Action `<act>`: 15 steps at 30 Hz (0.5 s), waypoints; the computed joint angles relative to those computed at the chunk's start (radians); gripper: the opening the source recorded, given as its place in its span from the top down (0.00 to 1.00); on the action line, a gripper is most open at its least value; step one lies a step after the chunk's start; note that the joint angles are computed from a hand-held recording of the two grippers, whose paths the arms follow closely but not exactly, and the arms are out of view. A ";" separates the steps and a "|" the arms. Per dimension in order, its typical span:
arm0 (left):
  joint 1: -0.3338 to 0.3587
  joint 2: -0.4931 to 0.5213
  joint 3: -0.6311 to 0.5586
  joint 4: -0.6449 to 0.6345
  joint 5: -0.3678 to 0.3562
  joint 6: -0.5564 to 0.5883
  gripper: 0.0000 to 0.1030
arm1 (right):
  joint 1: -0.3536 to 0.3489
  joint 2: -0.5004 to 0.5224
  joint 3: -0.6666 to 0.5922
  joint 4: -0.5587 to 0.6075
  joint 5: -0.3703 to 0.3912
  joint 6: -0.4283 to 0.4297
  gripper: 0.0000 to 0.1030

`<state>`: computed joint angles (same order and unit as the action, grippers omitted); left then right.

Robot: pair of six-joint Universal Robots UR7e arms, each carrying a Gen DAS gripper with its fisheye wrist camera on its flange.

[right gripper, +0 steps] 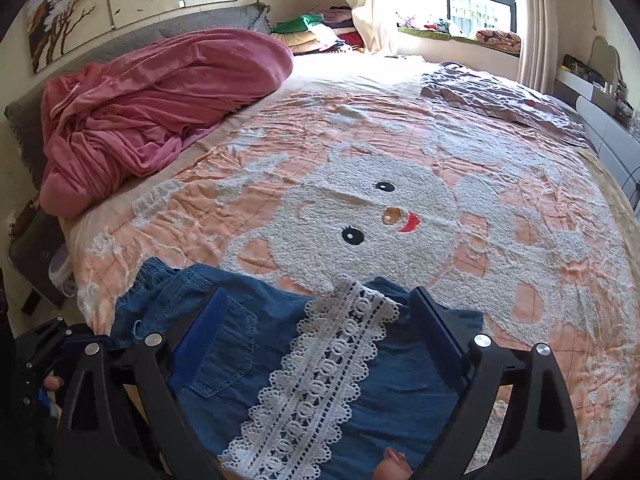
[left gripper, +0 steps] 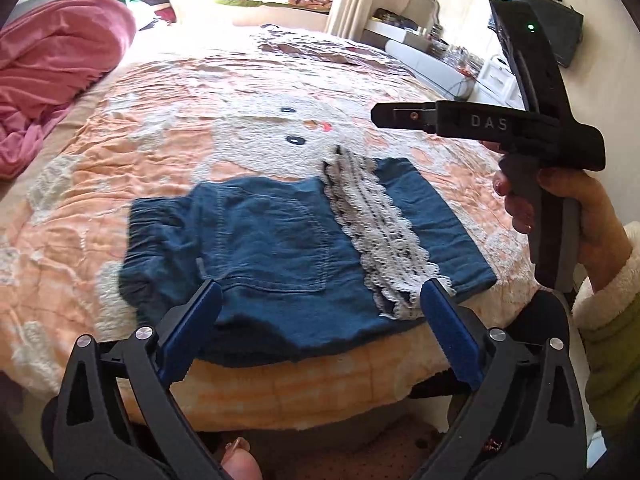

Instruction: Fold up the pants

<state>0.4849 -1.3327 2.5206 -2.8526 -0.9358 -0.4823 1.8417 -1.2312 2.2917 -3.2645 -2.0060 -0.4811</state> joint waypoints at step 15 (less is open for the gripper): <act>0.075 -0.187 0.066 0.103 0.075 -0.072 0.09 | 0.069 0.171 -0.100 0.067 0.012 0.002 0.09</act>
